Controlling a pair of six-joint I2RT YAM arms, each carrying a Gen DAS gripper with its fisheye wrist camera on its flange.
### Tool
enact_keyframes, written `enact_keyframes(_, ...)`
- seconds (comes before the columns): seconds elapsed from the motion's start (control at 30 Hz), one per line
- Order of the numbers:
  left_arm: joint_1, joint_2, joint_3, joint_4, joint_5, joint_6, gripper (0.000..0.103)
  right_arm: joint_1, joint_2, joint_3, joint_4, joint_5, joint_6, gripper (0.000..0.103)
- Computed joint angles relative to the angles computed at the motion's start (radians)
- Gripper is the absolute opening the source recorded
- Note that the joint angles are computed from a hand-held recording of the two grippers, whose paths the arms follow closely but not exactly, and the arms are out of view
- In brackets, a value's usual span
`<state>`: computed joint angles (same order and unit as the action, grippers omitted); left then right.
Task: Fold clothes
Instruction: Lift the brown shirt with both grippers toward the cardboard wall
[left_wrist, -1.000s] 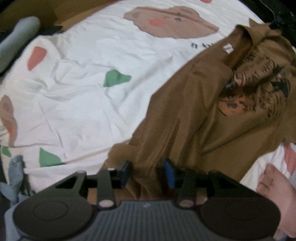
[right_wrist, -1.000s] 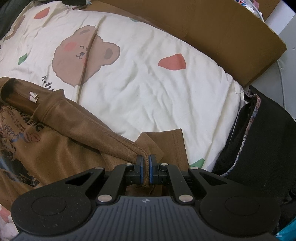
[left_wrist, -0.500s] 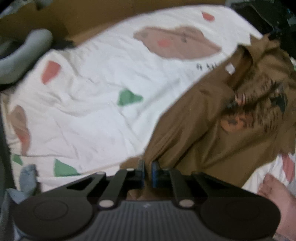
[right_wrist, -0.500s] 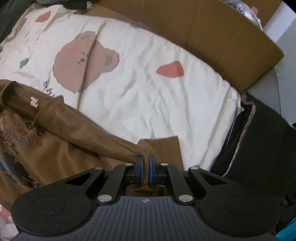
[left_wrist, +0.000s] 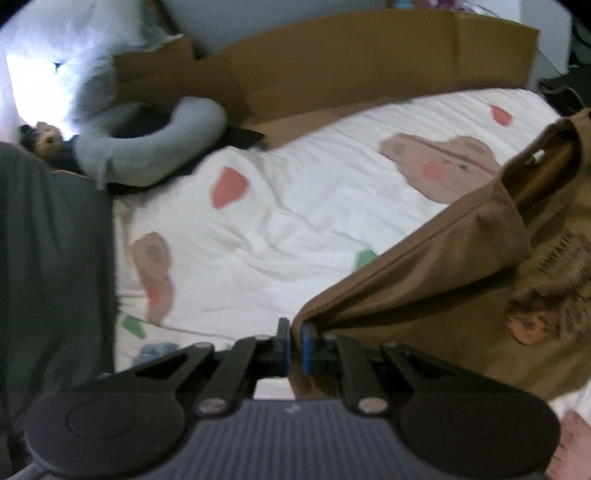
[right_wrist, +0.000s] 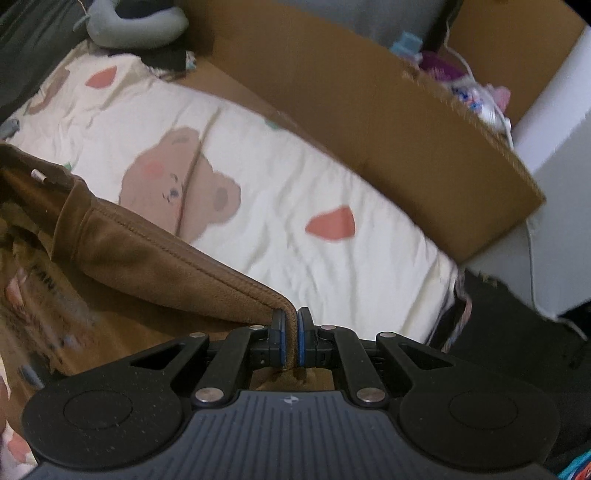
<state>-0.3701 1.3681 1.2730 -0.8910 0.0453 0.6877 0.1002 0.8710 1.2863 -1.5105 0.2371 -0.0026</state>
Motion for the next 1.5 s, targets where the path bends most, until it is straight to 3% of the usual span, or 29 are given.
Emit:
enact_keyframes(0.47,0.091,0.264,0.244,0.098,-0.081,-0.035,0.006,0.098,0.287,0.118,0.209,-0.016,-0.027,0.004)
enact_keyframes(0.87,0.051,0.600,0.528,0.169,-0.151,-0.065,0.006,-0.027,0.584,0.218,0.434,-0.030,-0.176,0.004)
enact_keyframes(1.1,0.014,0.808,0.757,0.122,-0.144,-0.077,0.006,-0.081,0.782,0.338,0.535,0.036,-0.237,0.004)
enact_keyframes(1.5,-0.030,0.961,0.826,0.140,-0.176,-0.066,0.007,-0.132,1.067,0.491,0.574,0.082,-0.331,0.004)
